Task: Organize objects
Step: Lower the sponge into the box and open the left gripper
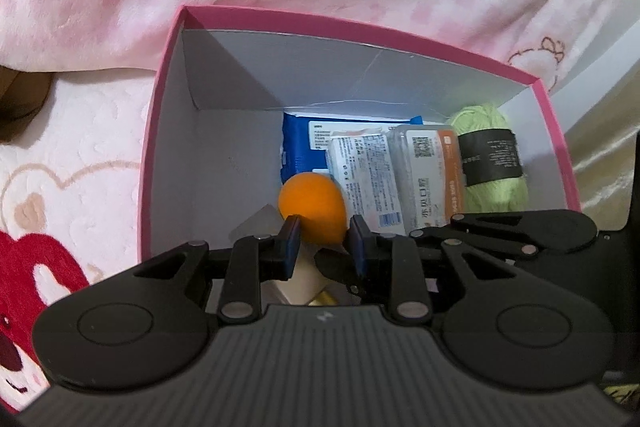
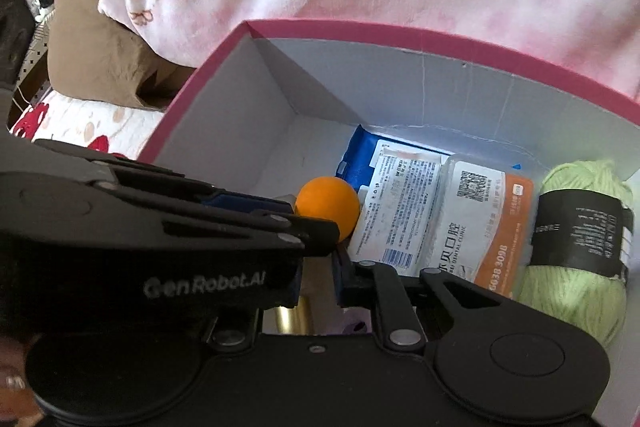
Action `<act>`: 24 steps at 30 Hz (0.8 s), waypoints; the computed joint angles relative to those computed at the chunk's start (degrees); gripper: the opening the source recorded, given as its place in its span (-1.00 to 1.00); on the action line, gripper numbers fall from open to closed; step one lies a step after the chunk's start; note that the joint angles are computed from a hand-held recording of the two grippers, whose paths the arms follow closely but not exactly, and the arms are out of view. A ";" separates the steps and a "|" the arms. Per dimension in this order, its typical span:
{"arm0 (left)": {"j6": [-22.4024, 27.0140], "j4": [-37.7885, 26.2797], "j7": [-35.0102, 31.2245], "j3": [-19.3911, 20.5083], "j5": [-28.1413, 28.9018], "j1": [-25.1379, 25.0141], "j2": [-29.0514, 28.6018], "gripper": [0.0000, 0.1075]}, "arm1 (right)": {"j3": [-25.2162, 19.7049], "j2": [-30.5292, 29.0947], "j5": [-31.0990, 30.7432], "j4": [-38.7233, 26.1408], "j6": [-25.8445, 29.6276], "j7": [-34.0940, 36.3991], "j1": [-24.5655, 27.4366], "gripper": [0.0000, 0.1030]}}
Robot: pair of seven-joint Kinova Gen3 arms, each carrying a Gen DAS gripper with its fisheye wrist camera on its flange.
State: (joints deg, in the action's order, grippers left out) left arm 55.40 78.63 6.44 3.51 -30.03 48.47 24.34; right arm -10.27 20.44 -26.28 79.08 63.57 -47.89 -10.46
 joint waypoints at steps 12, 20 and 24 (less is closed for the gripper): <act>1.76 -0.73 4.71 -0.90 -3.16 1.73 1.22 -0.53 | -0.09 -2.71 -5.55 2.96 -0.91 7.98 3.58 -0.53; 7.08 -5.19 1.88 -1.42 -4.00 2.96 4.37 -0.53 | 0.49 -3.95 -6.49 5.31 -2.87 8.85 3.31 -0.43; 7.16 -5.27 2.49 -1.76 -4.01 3.44 4.13 -0.37 | 0.80 -5.63 -7.42 7.40 -4.21 9.63 3.92 -0.23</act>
